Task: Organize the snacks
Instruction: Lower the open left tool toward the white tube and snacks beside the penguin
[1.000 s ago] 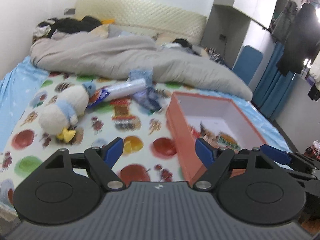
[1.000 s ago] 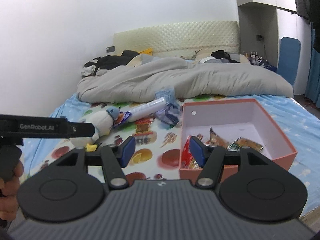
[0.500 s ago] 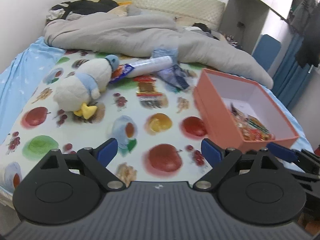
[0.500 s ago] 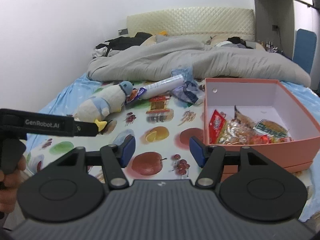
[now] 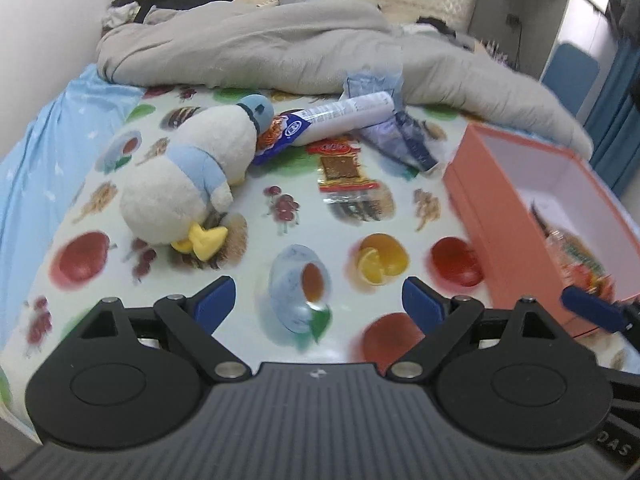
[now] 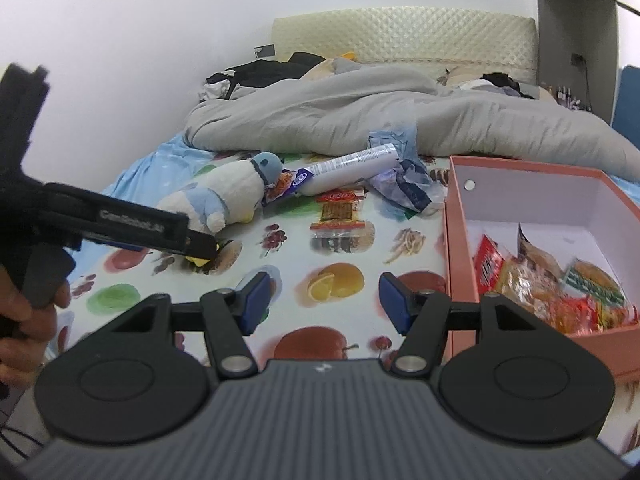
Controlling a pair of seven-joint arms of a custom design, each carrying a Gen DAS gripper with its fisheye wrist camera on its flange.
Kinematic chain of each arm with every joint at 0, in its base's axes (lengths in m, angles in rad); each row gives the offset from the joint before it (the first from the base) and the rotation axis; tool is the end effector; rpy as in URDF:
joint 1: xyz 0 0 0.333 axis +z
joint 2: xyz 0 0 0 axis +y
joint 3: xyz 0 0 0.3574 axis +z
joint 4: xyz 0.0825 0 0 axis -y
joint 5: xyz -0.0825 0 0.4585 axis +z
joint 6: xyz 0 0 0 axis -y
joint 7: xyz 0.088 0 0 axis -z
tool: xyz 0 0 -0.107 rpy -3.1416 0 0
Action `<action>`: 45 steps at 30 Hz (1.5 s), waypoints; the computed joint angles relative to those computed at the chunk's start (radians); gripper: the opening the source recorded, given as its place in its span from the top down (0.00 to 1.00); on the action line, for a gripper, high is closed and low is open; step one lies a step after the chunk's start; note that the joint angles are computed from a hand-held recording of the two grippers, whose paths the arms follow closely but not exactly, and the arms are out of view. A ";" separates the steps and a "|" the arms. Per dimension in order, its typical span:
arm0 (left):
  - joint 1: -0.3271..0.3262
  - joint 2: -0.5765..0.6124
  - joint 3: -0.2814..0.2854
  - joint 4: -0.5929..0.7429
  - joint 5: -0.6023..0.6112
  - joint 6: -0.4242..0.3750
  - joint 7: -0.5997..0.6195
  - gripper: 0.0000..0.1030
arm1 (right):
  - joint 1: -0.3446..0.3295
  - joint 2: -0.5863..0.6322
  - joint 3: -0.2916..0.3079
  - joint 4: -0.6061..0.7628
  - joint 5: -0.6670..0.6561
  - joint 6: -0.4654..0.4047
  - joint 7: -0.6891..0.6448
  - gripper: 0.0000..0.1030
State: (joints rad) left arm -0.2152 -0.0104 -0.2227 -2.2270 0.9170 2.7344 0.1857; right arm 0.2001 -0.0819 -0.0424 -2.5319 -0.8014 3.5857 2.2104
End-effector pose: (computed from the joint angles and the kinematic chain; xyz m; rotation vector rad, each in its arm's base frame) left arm 0.5439 -0.2886 0.4195 -1.9613 1.6319 -0.7151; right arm 0.4932 0.1695 0.4060 -1.8181 1.1517 -0.5716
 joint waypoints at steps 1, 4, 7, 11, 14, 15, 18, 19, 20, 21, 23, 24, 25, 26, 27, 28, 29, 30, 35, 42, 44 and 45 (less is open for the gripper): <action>0.003 0.017 0.004 0.015 -0.020 0.001 0.027 0.10 | 0.000 0.012 0.009 0.004 0.027 0.008 -0.035 0.40; 0.005 0.060 0.019 0.056 -0.039 0.005 0.082 0.10 | -0.004 0.052 0.014 0.033 0.003 0.032 -0.018 0.40; 0.000 0.102 0.040 0.105 -0.032 0.000 0.122 0.10 | -0.015 0.095 0.037 0.066 0.036 0.030 -0.052 0.40; -0.006 0.162 0.068 0.177 -0.069 -0.011 0.208 0.10 | -0.023 0.159 0.068 0.111 0.117 0.040 -0.130 0.40; -0.005 0.210 0.087 0.244 -0.115 -0.020 0.305 0.10 | -0.034 0.220 0.095 0.159 0.159 0.052 -0.147 0.40; -0.004 0.227 0.094 0.268 -0.131 -0.020 0.339 0.10 | -0.049 0.245 0.108 0.186 0.132 0.051 -0.120 0.40; 0.011 0.290 0.107 0.354 -0.226 -0.029 0.460 0.10 | -0.098 0.315 0.154 0.271 0.025 0.014 -0.033 0.40; 0.020 0.315 0.109 0.386 -0.268 -0.032 0.507 0.10 | -0.097 0.334 0.159 0.293 0.033 -0.002 -0.044 0.40; 0.025 0.342 0.112 0.423 -0.306 -0.049 0.550 0.10 | -0.088 0.352 0.159 0.311 0.054 -0.015 -0.076 0.40; 0.023 0.363 0.120 0.453 -0.329 -0.063 0.577 0.10 | -0.075 0.370 0.155 0.329 0.087 -0.024 -0.122 0.40; 0.026 0.424 0.128 0.537 -0.378 -0.095 0.659 0.10 | -0.051 0.398 0.148 0.359 0.158 -0.046 -0.196 0.40; 0.024 0.448 0.133 0.573 -0.398 -0.110 0.689 0.10 | -0.055 0.417 0.157 0.382 0.173 -0.059 -0.213 0.40; 0.025 0.481 0.133 0.621 -0.423 -0.128 0.728 0.10 | -0.072 0.436 0.178 0.407 0.169 -0.070 -0.216 0.39; 0.025 0.514 0.134 0.668 -0.445 -0.141 0.766 0.10 | -0.092 0.459 0.201 0.436 0.165 -0.087 -0.219 0.36; 0.020 0.547 0.138 0.715 -0.457 -0.157 0.799 0.10 | -0.105 0.480 0.219 0.462 0.170 -0.097 -0.228 0.34; 0.008 0.581 0.149 0.763 -0.457 -0.175 0.827 0.11 | -0.099 0.501 0.219 0.485 0.195 -0.100 -0.249 0.24; -0.004 0.614 0.158 0.809 -0.453 -0.190 0.859 0.11 | -0.081 0.522 0.208 0.506 0.231 -0.095 -0.276 0.14; -0.013 0.649 0.163 0.857 -0.450 -0.204 0.898 0.11 | -0.059 0.546 0.194 0.532 0.268 -0.096 -0.305 0.15; -0.060 0.801 0.184 1.042 -0.430 -0.252 1.100 0.19 | -0.125 0.662 0.287 0.661 0.279 -0.185 -0.355 0.15; -0.101 0.999 0.241 1.308 -0.446 -0.394 1.222 0.34 | -0.084 0.755 0.284 0.772 0.354 -0.203 -0.469 0.15; -0.099 1.032 0.247 1.349 -0.446 -0.407 1.247 0.36 | -0.059 0.780 0.271 0.809 0.391 -0.218 -0.493 0.15; -0.094 1.044 0.243 1.367 -0.456 -0.412 1.258 0.37 | -0.018 0.791 0.233 0.830 0.425 -0.219 -0.504 0.15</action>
State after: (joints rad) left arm -0.3088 1.0337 0.0207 -0.8596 0.4615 2.3224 1.4433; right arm 0.1824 0.7095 0.1901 -1.7017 -0.3768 3.3665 1.7062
